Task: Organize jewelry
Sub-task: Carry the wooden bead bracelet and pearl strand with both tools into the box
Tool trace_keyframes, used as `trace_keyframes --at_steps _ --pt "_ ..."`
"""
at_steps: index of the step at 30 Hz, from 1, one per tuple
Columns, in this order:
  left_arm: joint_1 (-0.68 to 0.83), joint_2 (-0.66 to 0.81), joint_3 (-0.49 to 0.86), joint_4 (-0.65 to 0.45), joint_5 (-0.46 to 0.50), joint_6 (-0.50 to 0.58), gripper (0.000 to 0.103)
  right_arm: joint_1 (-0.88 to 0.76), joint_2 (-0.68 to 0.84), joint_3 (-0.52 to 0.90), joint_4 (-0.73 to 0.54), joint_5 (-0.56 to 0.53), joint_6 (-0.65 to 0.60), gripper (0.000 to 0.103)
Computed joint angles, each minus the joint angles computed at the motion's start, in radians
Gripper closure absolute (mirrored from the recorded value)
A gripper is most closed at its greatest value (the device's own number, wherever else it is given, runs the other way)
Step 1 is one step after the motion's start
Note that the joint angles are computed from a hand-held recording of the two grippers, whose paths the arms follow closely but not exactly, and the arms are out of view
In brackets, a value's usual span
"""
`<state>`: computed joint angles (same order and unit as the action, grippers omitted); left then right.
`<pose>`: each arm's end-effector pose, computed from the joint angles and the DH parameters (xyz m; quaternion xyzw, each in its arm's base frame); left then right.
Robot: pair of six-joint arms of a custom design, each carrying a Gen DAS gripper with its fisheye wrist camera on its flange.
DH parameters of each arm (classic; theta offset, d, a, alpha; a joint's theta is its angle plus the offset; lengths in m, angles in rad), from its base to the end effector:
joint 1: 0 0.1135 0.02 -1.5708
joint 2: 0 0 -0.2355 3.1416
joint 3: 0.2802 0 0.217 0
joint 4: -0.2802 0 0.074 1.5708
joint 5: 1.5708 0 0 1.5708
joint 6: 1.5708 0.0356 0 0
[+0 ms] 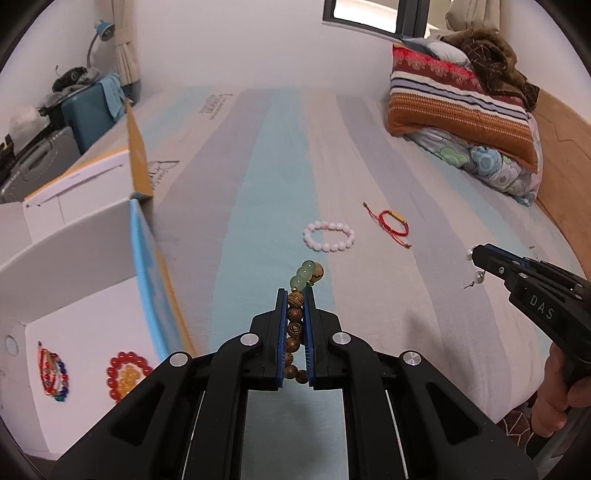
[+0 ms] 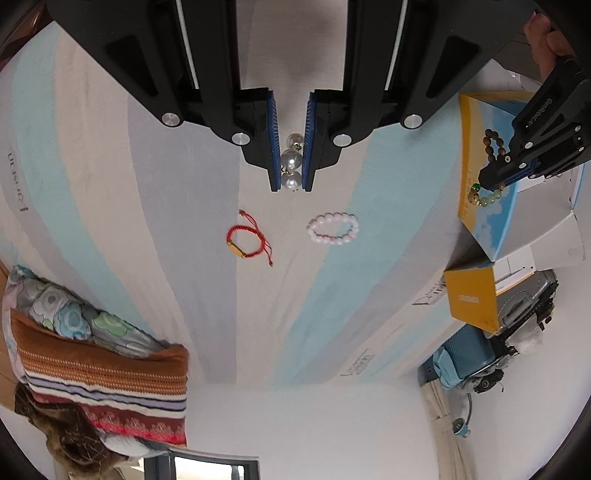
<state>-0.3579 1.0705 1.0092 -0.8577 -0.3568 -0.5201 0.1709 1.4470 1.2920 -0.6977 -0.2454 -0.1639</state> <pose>0.1767 -0.0528 0.2819 -0.1321 0.9247 0.0183 0.3567 0.2721 0.0557 0.2926 -0.1972 0.9090 0.1158 0.3483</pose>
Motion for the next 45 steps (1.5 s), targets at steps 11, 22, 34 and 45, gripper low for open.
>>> trace_keyframes --at_steps 11,22,34,45 --pt "0.071 -0.082 0.122 -0.164 -0.033 0.049 0.096 0.134 -0.030 0.099 -0.084 0.063 0.073 0.092" --pt "0.365 -0.226 0.117 -0.242 0.103 0.225 0.096 0.338 -0.030 0.145 -0.098 0.156 0.163 0.092" --pt "1.036 -0.296 0.100 -0.281 0.493 0.631 0.096 0.596 0.053 0.270 -0.111 0.260 0.253 0.092" --pt "1.715 -0.170 0.113 -0.333 0.849 1.094 0.096 0.824 0.193 0.378 -0.100 0.338 0.319 0.092"
